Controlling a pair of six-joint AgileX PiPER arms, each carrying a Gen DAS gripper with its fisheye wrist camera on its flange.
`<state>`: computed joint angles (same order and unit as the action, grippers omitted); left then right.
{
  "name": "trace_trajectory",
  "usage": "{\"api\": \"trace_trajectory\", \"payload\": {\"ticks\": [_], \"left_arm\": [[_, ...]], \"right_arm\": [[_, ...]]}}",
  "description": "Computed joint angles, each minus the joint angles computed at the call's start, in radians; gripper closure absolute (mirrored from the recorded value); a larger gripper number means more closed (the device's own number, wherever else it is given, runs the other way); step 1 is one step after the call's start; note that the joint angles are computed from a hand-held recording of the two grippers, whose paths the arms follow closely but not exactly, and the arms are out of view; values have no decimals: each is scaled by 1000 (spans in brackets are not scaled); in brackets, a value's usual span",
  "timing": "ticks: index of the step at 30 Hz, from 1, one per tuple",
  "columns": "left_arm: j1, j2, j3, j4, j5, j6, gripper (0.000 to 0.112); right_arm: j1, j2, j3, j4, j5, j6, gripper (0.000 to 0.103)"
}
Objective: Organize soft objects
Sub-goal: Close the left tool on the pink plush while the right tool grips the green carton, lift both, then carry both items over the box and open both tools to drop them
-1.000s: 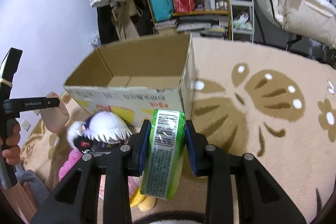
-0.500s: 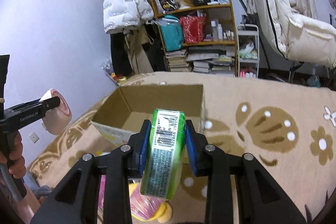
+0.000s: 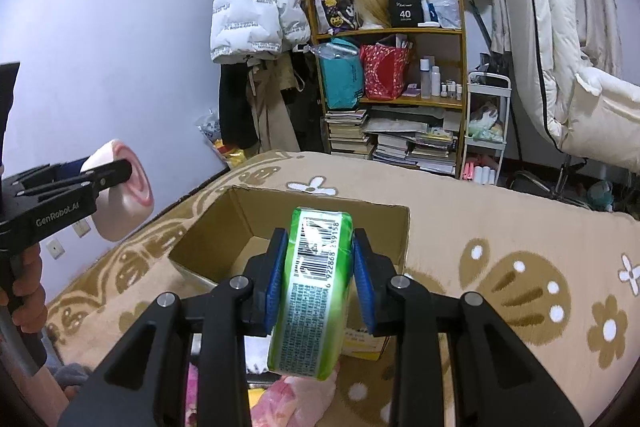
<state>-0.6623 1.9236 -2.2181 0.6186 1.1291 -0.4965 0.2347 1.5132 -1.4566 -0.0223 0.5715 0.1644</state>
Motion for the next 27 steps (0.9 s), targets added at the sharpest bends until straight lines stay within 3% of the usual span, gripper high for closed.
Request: {"api": "trace_trajectory", "payload": {"ticks": [3, 12, 21, 27], "left_arm": [[-4, 22, 16, 30, -48, -14, 68], [17, 174, -175, -80, -5, 96, 67], [31, 264, -244, -236, 6, 193, 65], [23, 303, -282, -231, 30, 207, 60]], "right_arm": [[-5, 36, -24, -15, -4, -3, 70], [-55, 133, -95, 115, -8, -100, 70], [-80, 195, -117, 241, 2, -196, 70], [-80, 217, -104, 256, 9, -194, 69]]}}
